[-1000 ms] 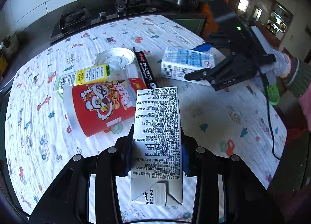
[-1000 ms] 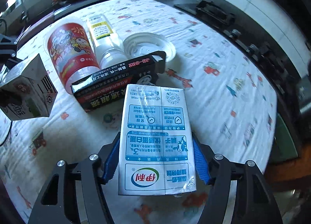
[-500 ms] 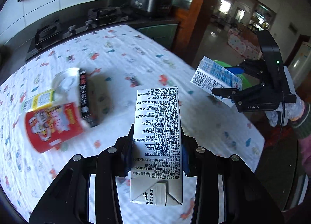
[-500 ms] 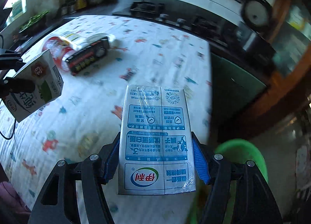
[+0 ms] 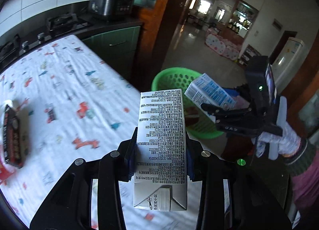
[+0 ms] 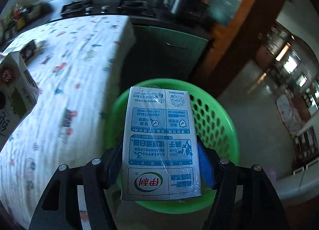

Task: Collect trash
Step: 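Carry both cartons over the green basket and open both tools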

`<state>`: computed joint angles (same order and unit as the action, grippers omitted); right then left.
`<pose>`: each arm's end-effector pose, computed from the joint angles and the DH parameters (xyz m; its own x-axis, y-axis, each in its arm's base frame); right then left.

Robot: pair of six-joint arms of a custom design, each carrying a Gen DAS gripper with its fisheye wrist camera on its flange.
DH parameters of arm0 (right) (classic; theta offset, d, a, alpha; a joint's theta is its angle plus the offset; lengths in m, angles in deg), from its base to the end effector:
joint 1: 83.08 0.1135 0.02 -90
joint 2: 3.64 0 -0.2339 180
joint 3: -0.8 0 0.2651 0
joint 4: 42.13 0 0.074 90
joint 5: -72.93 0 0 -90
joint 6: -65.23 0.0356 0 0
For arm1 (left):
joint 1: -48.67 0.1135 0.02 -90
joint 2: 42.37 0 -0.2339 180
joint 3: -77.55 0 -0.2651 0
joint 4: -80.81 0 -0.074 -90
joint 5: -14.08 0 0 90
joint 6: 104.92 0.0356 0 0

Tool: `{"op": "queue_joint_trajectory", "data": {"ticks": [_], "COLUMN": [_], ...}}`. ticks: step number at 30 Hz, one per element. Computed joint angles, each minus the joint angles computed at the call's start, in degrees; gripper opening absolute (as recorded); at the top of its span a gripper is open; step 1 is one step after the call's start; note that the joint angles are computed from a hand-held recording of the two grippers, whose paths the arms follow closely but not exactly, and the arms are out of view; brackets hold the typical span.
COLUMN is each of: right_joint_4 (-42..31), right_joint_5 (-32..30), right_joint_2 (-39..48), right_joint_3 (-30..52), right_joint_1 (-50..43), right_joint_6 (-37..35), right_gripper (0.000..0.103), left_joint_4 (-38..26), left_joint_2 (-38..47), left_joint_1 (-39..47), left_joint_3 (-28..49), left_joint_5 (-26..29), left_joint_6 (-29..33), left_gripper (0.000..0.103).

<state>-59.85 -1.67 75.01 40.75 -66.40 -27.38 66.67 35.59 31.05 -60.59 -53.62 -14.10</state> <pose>0.2334 0.0601 0.0868 -0.7910 -0.2829 -0.5425 -0.1722 0.9538 -0.2462 0.2378 -0.0897 0.1039 -0.7253 0.2442 -0.6437 0.5218 0.8049 -0.2825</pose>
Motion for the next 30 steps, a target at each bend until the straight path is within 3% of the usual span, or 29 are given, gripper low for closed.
{"op": "queue_joint_trajectory", "data": {"ticks": [6, 12, 23, 30], "right_joint_4": [6.26, 8.09, 0.69, -2.83], "right_joint_5": [-0.83, -3.27, -0.72, 0.45], "right_joint_2": [3.93, -1.21, -22.78, -27.99], "right_joint_3": [-1.82, -6.09, -15.14, -16.31], "right_joint_1": [-7.58, -11.44, -9.51, -7.61], "right_joint_6": [-0.43, 0.51, 0.77, 2.12], "right_gripper": [0.064, 0.068, 0.077, 0.078], "left_joint_4": [8.85, 15.81, 24.33, 25.65], "left_joint_2": [9.77, 18.49, 31.49, 33.67], "left_joint_1": [-6.81, -10.04, -12.27, -12.84], "left_joint_3": [4.43, 8.95, 15.37, 16.14], "left_joint_5": [-1.74, -2.04, -3.11, -3.51], "left_joint_6": [-8.39, -14.51, -22.09, -23.52], "left_gripper": [0.038, 0.038, 0.039, 0.039]}}
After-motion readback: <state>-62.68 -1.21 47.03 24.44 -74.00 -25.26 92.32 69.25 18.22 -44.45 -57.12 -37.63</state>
